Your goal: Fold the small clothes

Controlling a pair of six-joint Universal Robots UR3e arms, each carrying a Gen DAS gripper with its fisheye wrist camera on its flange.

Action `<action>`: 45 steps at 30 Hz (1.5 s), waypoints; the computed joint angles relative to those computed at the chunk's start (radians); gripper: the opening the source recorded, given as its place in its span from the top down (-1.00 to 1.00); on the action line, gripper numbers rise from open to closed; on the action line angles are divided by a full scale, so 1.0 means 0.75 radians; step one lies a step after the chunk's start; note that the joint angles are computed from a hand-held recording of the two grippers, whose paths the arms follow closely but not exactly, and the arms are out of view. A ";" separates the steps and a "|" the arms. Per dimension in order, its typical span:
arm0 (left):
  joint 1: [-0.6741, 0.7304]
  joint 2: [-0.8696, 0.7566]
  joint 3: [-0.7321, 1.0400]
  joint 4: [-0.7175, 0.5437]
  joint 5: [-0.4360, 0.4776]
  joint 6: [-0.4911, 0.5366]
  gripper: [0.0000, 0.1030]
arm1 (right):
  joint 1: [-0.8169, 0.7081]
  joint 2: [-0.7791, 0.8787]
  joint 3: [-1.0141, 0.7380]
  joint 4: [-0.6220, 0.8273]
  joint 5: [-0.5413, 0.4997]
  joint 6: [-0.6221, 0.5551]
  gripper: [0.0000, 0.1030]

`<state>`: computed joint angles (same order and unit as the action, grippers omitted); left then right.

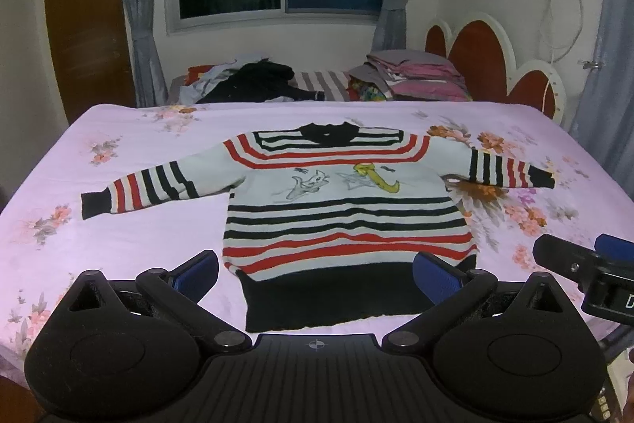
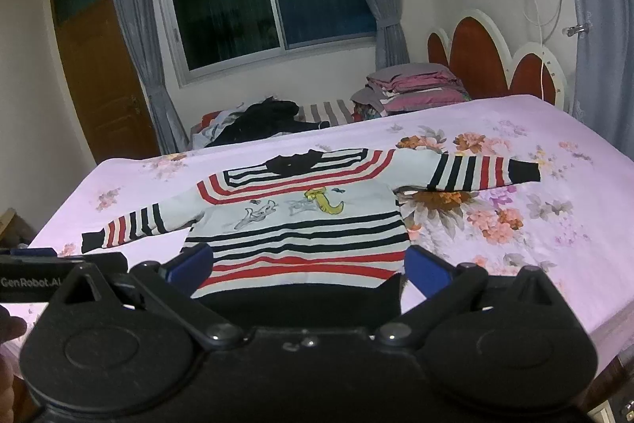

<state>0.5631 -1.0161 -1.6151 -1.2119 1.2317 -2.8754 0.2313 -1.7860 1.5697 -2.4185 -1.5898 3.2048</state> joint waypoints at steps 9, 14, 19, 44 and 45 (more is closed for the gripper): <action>0.019 -0.008 0.003 0.004 0.011 -0.014 -1.00 | 0.011 0.008 0.001 -0.012 -0.014 0.008 -1.00; 0.029 -0.006 -0.002 0.003 0.006 -0.010 -1.00 | 0.007 0.017 -0.005 -0.010 -0.007 0.005 -1.00; 0.030 -0.007 -0.007 0.009 0.005 -0.010 -1.00 | 0.014 0.029 -0.012 -0.015 -0.011 0.005 -1.00; -0.059 -0.204 0.025 0.140 0.113 -0.066 -1.00 | 0.014 0.161 -0.085 -0.044 -0.043 0.024 -1.00; -0.066 -0.223 0.031 0.151 0.121 -0.069 -1.00 | 0.010 0.171 -0.092 -0.043 -0.044 0.026 -1.00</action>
